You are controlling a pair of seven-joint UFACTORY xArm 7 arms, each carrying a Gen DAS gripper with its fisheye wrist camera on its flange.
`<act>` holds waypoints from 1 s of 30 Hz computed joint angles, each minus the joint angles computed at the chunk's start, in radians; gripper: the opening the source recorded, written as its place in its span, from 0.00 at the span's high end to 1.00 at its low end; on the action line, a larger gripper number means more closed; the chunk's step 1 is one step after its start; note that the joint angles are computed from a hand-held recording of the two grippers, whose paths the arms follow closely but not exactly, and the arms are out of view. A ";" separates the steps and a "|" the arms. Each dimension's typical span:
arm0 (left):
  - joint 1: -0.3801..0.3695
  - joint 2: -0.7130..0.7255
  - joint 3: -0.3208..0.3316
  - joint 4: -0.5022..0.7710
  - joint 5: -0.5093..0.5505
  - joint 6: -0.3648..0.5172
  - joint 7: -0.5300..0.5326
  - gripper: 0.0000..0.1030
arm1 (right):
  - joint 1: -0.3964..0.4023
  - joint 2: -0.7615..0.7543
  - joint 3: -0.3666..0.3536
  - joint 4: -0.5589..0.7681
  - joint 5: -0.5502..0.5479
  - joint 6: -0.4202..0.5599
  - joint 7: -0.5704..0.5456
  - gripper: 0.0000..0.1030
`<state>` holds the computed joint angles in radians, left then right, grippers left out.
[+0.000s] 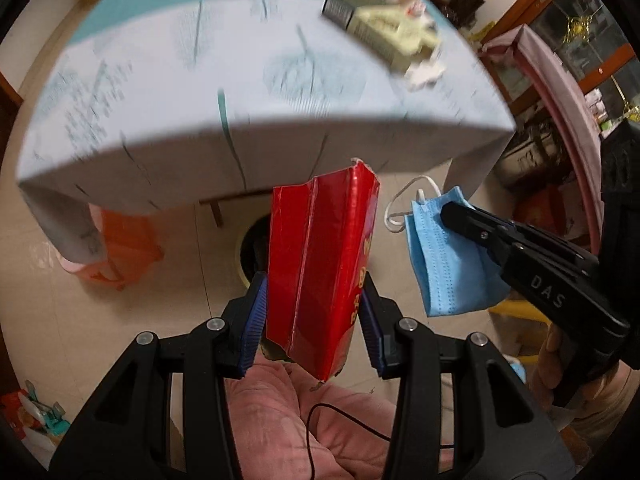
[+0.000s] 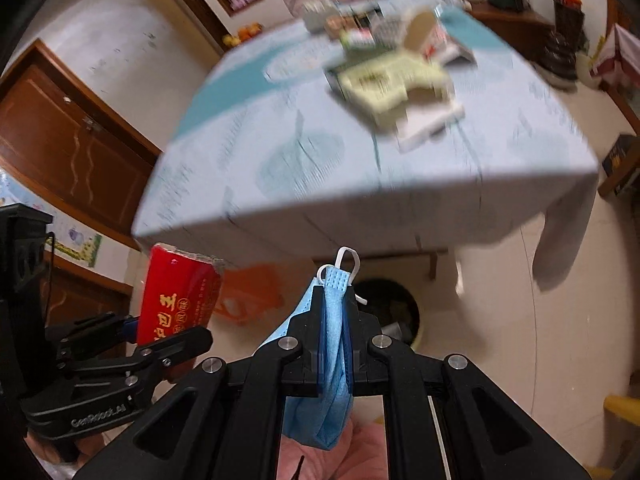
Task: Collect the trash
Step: 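Carry both items down over the floor bin and open both tools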
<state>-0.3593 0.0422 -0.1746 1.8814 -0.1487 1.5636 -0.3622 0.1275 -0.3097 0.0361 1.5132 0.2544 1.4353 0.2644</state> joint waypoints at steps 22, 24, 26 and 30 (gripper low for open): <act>0.011 0.107 0.001 -0.701 -0.053 -0.704 0.162 0.19 | 0.067 0.175 0.030 -0.800 0.032 -0.829 -0.117 0.82; 0.011 0.118 0.003 -0.715 -0.036 -0.733 0.148 0.18 | 0.069 0.207 0.032 -0.812 0.050 -0.873 -0.136 0.70; 0.014 0.126 0.007 -0.720 -0.024 -0.743 0.138 0.18 | 0.069 0.233 0.037 -0.816 0.049 -0.901 -0.139 0.65; 0.024 0.115 0.013 -0.733 -0.008 -0.749 0.113 0.18 | 0.064 0.250 0.043 -0.807 0.041 -0.899 -0.123 0.65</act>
<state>-0.3355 0.1576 -0.1618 1.1483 -0.1570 0.8144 -0.2494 0.1913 -0.0597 0.0787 0.7067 0.2957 0.5366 0.1414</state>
